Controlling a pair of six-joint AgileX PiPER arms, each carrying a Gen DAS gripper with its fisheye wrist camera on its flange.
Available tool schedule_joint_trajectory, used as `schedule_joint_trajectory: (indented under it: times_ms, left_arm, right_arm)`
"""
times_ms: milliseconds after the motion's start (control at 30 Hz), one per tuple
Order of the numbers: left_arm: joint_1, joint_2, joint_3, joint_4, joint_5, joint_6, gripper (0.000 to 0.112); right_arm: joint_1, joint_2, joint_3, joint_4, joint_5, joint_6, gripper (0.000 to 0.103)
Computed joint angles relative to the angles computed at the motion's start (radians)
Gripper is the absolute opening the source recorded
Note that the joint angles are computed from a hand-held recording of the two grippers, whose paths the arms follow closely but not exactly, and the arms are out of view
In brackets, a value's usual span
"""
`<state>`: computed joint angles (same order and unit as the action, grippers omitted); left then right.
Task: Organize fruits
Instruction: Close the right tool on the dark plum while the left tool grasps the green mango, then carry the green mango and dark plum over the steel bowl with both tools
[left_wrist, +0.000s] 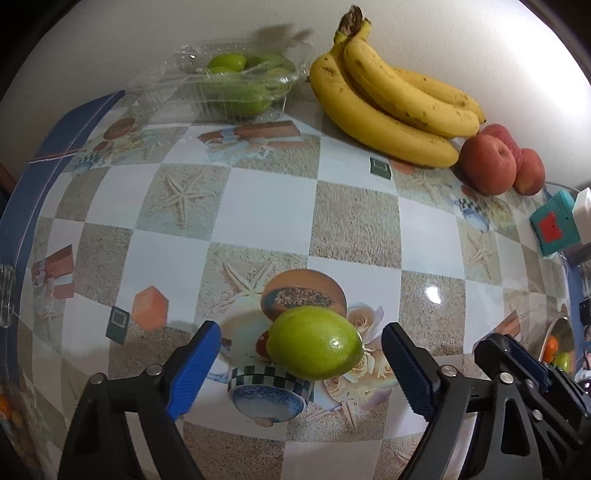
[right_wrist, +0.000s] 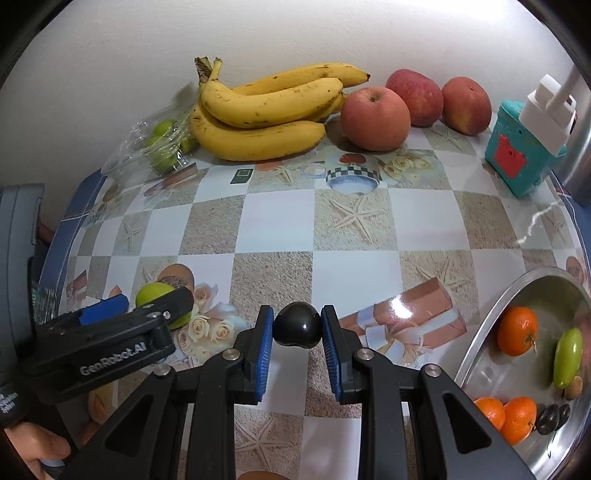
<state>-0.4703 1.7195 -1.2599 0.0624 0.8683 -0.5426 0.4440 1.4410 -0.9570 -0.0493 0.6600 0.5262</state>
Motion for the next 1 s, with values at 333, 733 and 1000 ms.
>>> schedule_joint_trajectory:
  times_ms: [333,733,1000]
  left_arm:
    - [0.031,-0.007,0.025,-0.055,-0.032,0.040,0.057]
    - [0.013,0.001,0.001,0.004,0.011,-0.035,0.057]
    - [0.024,-0.100,0.047,0.034,0.047,-0.075,0.057]
  right_arm:
    - [-0.018,-0.003,0.000,0.059,0.001,-0.036,0.027]
    - [-0.042,-0.056,0.001,0.092,0.038,-0.059,0.027]
    - [-0.051,-0.112,0.028,0.108,0.083,-0.052,0.027]
